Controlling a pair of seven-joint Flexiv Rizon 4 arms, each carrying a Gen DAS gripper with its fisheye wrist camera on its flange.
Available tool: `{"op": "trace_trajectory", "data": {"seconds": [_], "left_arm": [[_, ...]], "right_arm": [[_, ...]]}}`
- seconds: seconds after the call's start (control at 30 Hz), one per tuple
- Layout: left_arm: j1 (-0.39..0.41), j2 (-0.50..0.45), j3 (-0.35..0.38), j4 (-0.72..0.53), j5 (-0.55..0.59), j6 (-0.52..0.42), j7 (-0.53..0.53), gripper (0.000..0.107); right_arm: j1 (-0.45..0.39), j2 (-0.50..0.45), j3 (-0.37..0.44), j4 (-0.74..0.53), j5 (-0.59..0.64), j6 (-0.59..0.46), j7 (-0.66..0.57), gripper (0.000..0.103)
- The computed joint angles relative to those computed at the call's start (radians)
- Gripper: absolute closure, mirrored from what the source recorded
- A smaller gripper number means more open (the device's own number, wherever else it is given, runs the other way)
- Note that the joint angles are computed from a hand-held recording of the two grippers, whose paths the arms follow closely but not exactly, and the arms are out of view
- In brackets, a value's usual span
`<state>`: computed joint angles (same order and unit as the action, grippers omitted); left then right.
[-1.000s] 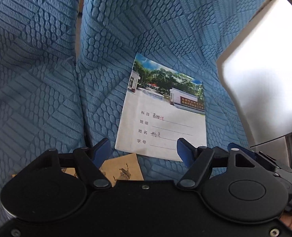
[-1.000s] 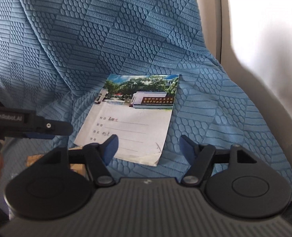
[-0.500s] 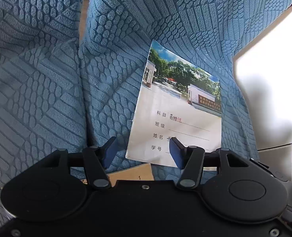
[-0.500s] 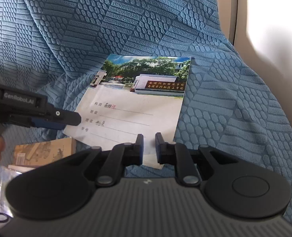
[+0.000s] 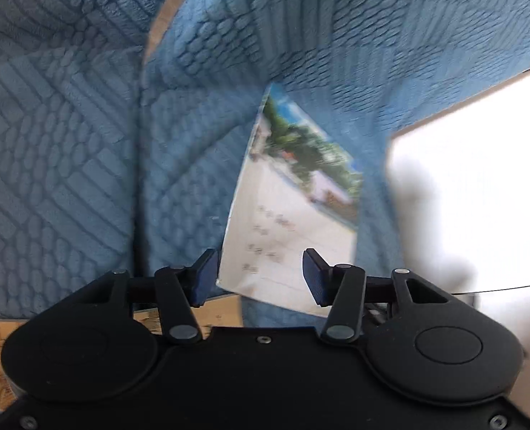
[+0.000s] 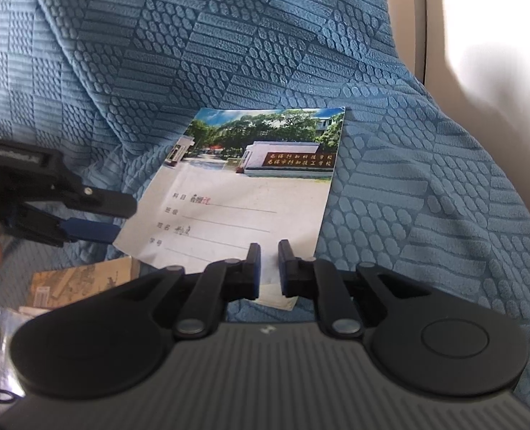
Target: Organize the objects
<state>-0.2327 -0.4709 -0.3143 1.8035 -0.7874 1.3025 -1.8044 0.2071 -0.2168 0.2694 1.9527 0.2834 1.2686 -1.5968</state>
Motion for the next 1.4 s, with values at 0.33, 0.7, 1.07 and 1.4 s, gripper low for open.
{"op": "trace_trajectory", "data": {"seconds": [0.33, 0.7, 1.07, 1.4], "left_arm": [[0.035, -0.055, -0.088, -0.050, -0.248, -0.027, 0.216, 0.071], [-0.022, -0.087, -0.006, -0.117, -0.016, -0.035, 0.004, 0.104], [0.028, -0.066, -0.116, -0.065, -0.146, 0.090, 0.017, 0.105], [0.028, -0.044, -0.118, -0.043, -0.214, 0.101, 0.049, 0.106]], "right_arm": [[-0.060, -0.012, 0.034, -0.069, 0.243, -0.058, -0.071, 0.092], [-0.162, 0.023, 0.018, -0.201, 0.709, -0.370, -0.150, 0.074], [-0.186, -0.025, -0.068, -0.217, 1.057, -0.529, -0.020, 0.030], [-0.197, -0.059, -0.068, -0.256, 1.053, -0.435, -0.032, 0.030]]}}
